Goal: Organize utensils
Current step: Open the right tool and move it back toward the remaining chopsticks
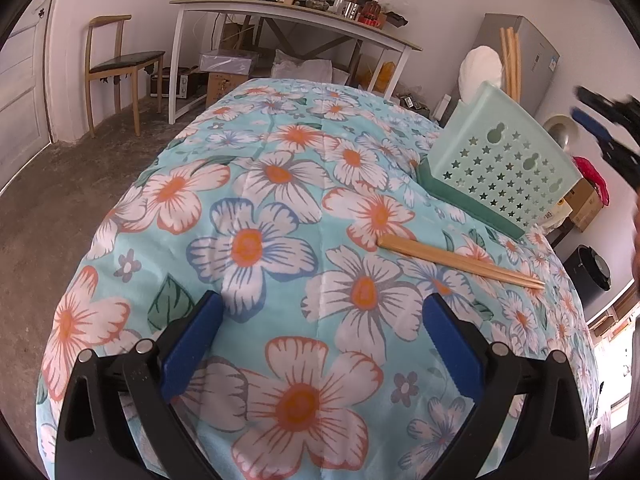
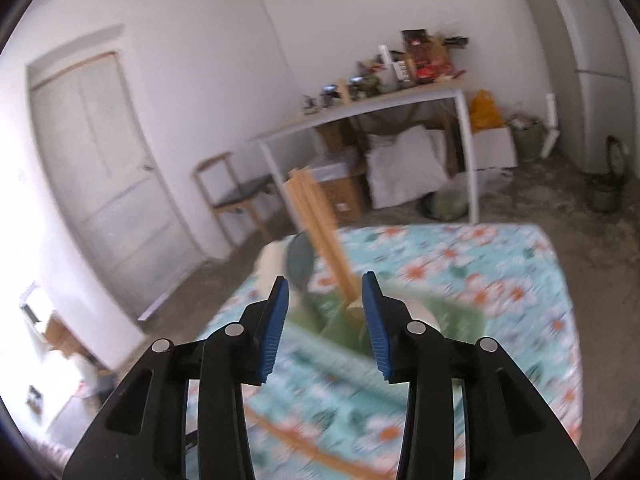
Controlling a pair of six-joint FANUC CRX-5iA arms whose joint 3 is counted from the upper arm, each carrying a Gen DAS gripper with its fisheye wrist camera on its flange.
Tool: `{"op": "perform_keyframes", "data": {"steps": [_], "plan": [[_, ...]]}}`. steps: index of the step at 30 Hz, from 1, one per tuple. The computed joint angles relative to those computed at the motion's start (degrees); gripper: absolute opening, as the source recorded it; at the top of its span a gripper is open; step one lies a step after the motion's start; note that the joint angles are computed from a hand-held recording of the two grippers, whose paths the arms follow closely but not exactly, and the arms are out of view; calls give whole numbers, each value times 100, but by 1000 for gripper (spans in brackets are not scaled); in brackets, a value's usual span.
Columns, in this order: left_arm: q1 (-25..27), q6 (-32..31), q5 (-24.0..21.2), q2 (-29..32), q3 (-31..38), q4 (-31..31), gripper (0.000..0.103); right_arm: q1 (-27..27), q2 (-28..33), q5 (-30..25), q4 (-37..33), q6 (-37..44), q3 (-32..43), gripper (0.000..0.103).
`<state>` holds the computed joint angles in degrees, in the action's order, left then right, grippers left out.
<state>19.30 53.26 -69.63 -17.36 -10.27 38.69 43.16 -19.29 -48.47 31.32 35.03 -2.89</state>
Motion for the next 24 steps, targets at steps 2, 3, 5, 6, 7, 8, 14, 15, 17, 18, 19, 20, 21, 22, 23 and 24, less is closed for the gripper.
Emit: {"op": "perform_keyframes", "data": {"steps": [2, 3, 5, 6, 7, 8, 14, 15, 17, 18, 19, 20, 21, 22, 23, 24], "plan": [[3, 3, -14, 0, 20, -20, 97, 420, -200, -152, 666, -417, -405, 64], [-15, 15, -4, 4, 31, -51, 97, 520, -246, -190, 728, -452, -484, 65], [-55, 51, 10, 12, 61, -111, 97, 697, -288, -383, 562, -416, -546, 67], [-76, 70, 14, 13, 79, -148, 97, 758, -284, -502, 476, -438, -580, 67], [-107, 95, 23, 14, 101, -200, 97, 797, -284, -579, 405, -518, -638, 68], [-125, 113, 27, 11, 114, -236, 97, 814, -289, -649, 254, -615, -702, 68], [-326, 269, 24, 42, 336, -734, 97, 890, -602, -570, -12, -1500, -1339, 68], [-414, 331, 7, 70, 438, -935, 97, 931, -652, -586, 17, -1654, -1420, 68], [-629, 466, -32, 121, 667, -1397, 97, 941, -778, -584, 2, -1942, -1597, 68], [-684, 526, -38, 133, 726, -1505, 97, 971, -862, -612, 40, -2069, -1700, 71], [-708, 565, -42, 137, 754, -1549, 97, 940, -913, -626, 39, -2122, -1760, 74], [-746, 590, -57, 155, 799, -1575, 97, 930, -962, -674, 61, -2224, -1827, 75], [-768, 572, -74, 175, 828, -1564, 97, 929, -1032, -678, 80, -2321, -1937, 76], [-801, 546, -79, 192, 863, -1582, 97, 870, -1123, -604, 37, -2438, -2058, 77], [-889, 528, -53, 209, 916, -1662, 97, 809, -1198, -465, -15, -2504, -2161, 77], [-1036, 444, 29, 203, 964, -1795, 97, 695, -1356, -145, -82, -2635, -2331, 77]]}}
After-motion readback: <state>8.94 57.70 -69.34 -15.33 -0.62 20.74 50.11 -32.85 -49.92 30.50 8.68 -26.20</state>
